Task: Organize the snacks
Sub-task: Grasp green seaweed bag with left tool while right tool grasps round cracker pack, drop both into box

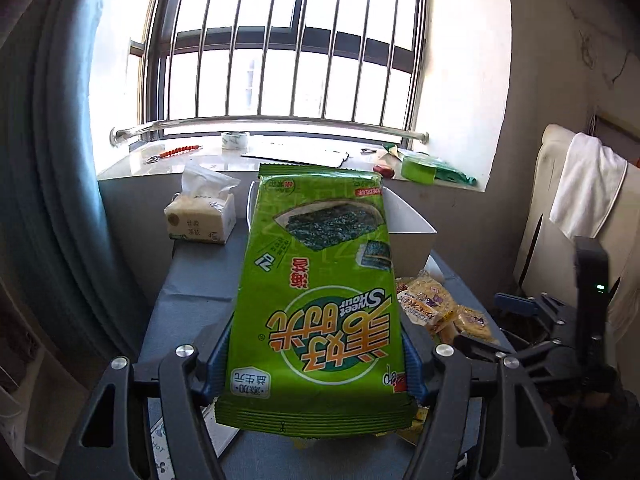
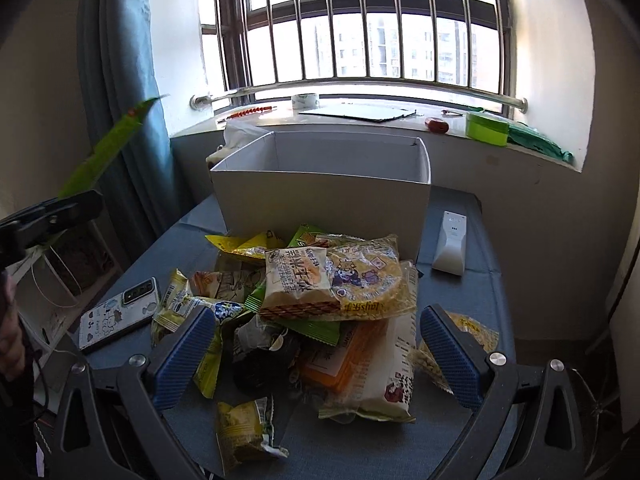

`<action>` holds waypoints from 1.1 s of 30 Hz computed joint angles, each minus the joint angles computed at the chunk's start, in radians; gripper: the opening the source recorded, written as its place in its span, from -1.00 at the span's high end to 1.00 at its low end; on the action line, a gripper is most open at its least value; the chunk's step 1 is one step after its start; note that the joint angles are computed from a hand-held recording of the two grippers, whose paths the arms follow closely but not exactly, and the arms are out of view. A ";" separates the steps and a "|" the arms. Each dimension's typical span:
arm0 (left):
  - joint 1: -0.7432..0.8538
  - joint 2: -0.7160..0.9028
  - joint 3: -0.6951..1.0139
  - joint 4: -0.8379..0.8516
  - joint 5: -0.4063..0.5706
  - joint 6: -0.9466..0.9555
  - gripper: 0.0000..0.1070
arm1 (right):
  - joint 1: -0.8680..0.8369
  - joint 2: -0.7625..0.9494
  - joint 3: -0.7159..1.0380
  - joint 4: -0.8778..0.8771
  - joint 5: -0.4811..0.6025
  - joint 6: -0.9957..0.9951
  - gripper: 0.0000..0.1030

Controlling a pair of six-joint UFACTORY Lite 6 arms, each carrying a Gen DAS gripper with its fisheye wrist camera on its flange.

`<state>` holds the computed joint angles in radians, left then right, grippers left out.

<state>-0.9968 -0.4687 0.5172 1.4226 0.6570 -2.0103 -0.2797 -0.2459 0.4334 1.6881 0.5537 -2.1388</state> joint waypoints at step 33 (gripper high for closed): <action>0.543 0.975 1.060 -0.541 -0.394 0.823 -0.36 | 0.223 0.672 1.022 -0.389 -0.165 0.711 0.09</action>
